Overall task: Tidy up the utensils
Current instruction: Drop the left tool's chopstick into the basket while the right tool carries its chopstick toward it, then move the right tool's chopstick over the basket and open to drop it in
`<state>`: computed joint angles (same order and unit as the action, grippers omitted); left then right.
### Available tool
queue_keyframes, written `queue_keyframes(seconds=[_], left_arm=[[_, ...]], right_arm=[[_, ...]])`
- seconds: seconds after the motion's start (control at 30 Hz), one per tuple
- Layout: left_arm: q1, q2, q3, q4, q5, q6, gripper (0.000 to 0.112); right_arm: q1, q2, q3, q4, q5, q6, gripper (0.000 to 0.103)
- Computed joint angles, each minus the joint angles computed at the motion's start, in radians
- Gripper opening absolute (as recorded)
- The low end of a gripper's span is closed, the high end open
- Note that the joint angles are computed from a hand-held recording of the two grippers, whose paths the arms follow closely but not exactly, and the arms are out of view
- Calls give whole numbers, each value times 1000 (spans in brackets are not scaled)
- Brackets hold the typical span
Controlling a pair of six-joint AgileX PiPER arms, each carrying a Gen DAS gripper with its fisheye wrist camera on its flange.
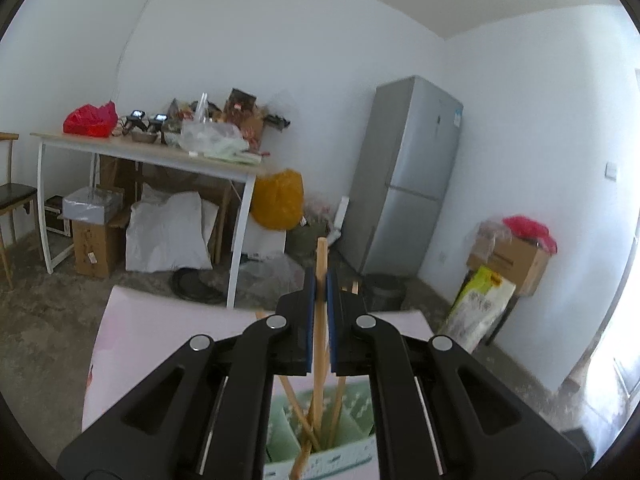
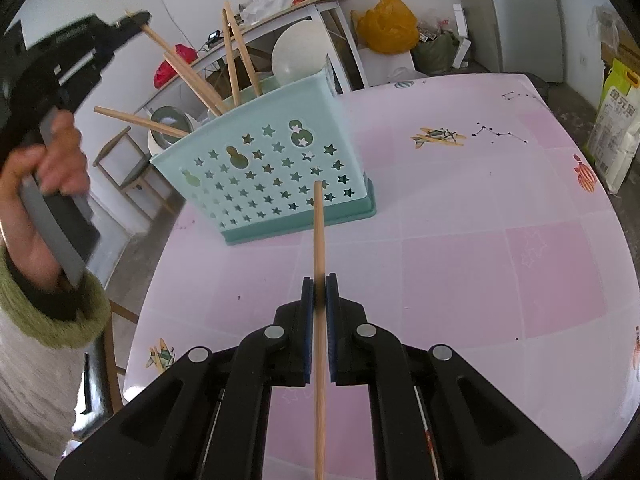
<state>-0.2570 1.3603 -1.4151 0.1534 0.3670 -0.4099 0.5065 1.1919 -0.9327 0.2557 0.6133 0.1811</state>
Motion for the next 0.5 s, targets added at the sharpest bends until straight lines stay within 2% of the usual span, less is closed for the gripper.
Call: queue_keyframes(seconds=[0.07, 0.13, 0.23, 0.27, 0.4, 0.5], left_arm=[[-2, -15, 29, -38, 3, 40, 16], [-10, -35, 55, -23, 3, 25, 39], [-20, -88, 110, 3, -5, 2, 50], [-28, -107, 123, 33, 2, -25, 57], [-46, -195, 175, 90, 27, -62, 73], [-51, -258, 208, 79, 51, -47, 81]], right_arm=[[-2, -4, -1, 2, 2, 1, 6], [-2, -7, -4, -7, 6, 9, 6], [0, -14, -8, -23, 12, 23, 6], [2, -15, -10, -30, 15, 30, 6], [8, -23, -25, -62, 27, 53, 6], [4, -30, -40, -58, 34, 51, 6]])
